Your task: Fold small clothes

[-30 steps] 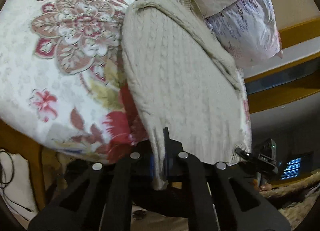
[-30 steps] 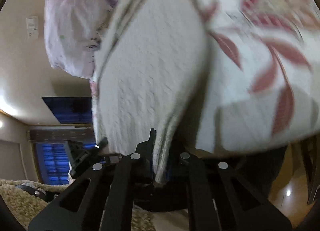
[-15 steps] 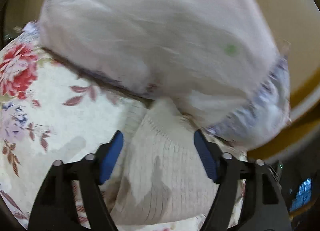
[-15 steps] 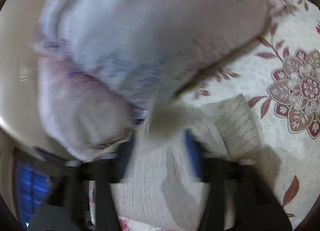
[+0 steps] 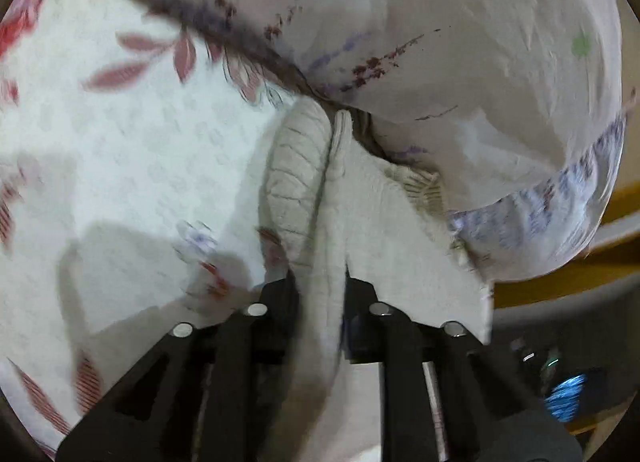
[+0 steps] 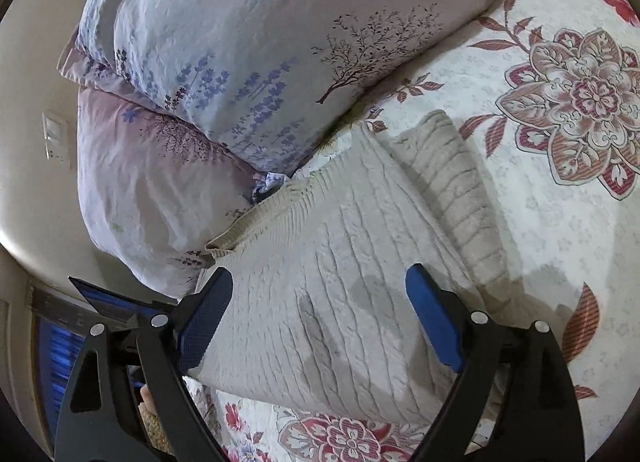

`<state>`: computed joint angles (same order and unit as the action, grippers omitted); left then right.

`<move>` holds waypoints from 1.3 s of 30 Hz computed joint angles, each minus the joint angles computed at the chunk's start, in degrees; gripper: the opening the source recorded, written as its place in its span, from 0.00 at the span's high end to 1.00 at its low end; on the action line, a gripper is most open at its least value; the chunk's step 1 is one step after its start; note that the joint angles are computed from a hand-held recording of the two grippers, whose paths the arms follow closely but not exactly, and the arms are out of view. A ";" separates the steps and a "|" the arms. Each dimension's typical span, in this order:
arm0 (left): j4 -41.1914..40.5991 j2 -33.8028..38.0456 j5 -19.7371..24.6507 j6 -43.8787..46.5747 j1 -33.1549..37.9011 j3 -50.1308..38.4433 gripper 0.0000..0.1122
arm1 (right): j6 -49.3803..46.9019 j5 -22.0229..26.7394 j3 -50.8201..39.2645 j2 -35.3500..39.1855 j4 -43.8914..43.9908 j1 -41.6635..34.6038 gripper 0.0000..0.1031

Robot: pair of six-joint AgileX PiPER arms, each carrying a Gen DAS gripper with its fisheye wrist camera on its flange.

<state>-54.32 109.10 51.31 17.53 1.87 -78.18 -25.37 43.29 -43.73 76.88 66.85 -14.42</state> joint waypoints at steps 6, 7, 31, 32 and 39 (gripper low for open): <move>-11.91 -3.99 1.12 -0.94 -9.53 -4.14 0.88 | -0.55 4.77 -1.32 -2.30 -2.66 -7.87 0.12; -13.13 -3.26 1.06 -1.74 -11.99 -6.33 0.88 | -0.84 5.74 -1.81 -2.71 -3.40 -9.91 0.12; 14.10 10.20 0.09 -21.14 -29.96 -24.16 0.32 | 6.85 14.03 -18.90 17.46 -18.00 -8.31 0.16; 15.03 11.36 1.01 -21.42 -30.66 -25.58 0.31 | 6.40 14.37 -19.19 17.65 -17.93 -8.03 0.16; 11.44 13.80 -3.78 -20.19 -32.31 -25.20 0.60 | -1.94 18.29 -15.40 17.32 -9.78 -9.39 0.67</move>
<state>-42.89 122.89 47.54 -2.67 -30.44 -103.38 -27.31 61.59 -59.12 94.20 57.07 -23.82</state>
